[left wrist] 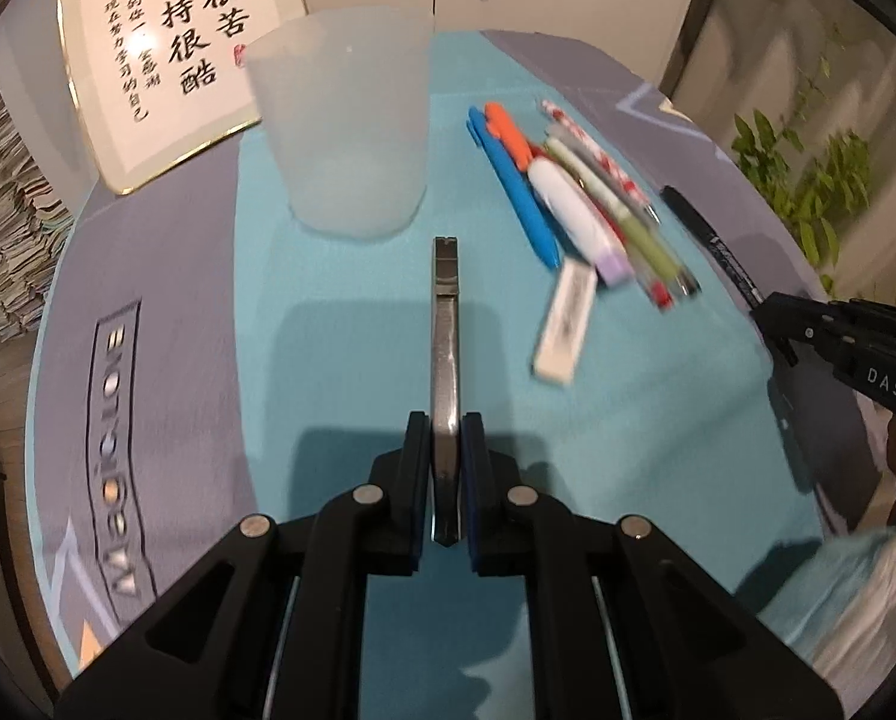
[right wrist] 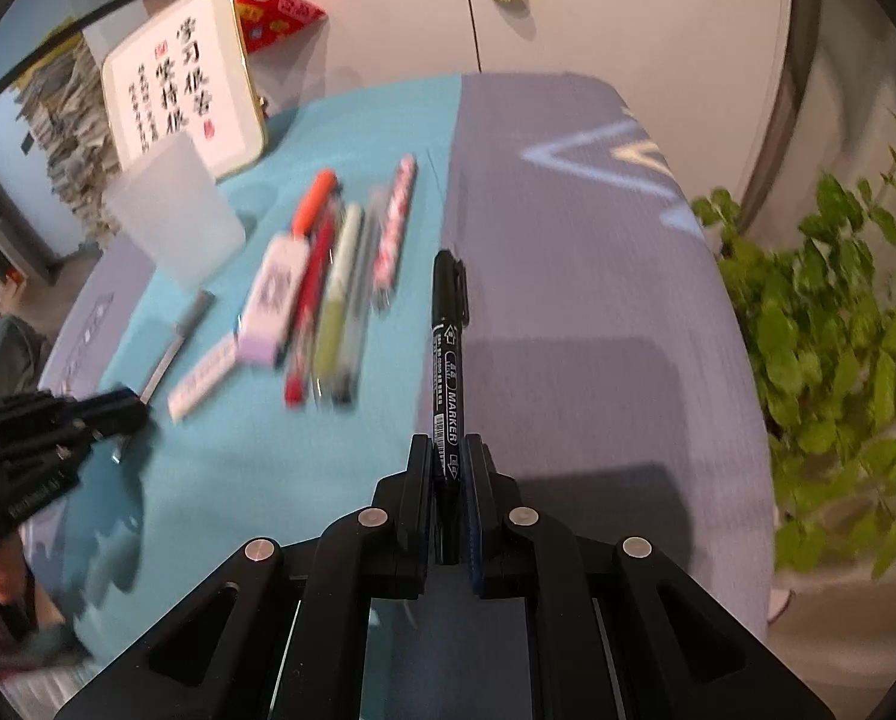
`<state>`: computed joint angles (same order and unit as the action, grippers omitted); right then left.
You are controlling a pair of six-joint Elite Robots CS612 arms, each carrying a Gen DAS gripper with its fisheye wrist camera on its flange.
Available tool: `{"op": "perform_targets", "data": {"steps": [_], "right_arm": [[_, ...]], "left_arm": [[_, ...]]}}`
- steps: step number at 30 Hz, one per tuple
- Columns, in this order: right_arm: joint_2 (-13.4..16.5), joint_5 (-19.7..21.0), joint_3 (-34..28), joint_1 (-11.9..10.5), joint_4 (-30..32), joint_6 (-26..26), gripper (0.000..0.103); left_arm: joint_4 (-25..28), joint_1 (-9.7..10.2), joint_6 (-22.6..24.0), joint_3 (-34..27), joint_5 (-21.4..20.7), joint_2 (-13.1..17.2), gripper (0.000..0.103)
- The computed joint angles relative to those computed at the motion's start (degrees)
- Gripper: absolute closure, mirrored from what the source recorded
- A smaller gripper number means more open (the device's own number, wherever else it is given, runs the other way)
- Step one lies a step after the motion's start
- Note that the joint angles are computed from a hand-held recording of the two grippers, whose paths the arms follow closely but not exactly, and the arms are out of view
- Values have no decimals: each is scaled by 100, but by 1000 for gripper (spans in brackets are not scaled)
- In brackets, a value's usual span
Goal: Organize stationery
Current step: 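Lower the left tool onto the metal pen while the right tool grasps the black marker, then lift the metal pen with the left tool and the black marker with the right tool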
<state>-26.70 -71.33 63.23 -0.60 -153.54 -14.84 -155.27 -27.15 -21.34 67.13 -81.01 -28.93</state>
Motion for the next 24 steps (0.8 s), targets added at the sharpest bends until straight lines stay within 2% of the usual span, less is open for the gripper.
{"op": "perform_targets", "data": {"steps": [5,6,7,8,9,10,11,14,18,24], "right_arm": [[-233,15,440,-32,-84,-260,93],[-240,55,458,-43,-115,-216,92],[-239,89,449,-53,-140,-127,92],[-228,105,426,-57,-165,-24,86],[-216,120,399,-60,-170,42,75],[-190,162,350,-61,-189,101,69],[-162,201,305,-62,-227,149,65],[-69,65,122,-11,-267,195,65],[66,-159,-182,66,-68,192,65],[312,-226,-688,125,281,200,65]], "left_arm": [[-122,-31,-23,129,-5,-45,90],[-121,-45,-51,117,90,-38,87],[-129,-52,-60,95,145,-29,78],[-146,-56,-56,71,186,-18,69],[-209,-59,-41,55,239,-10,66],[-271,-57,-27,85,277,-29,64],[-290,-59,5,38,326,-8,64],[-275,-38,61,-96,413,46,64],[-214,5,63,-314,322,151,64],[108,60,156,-717,155,349,66]]}}
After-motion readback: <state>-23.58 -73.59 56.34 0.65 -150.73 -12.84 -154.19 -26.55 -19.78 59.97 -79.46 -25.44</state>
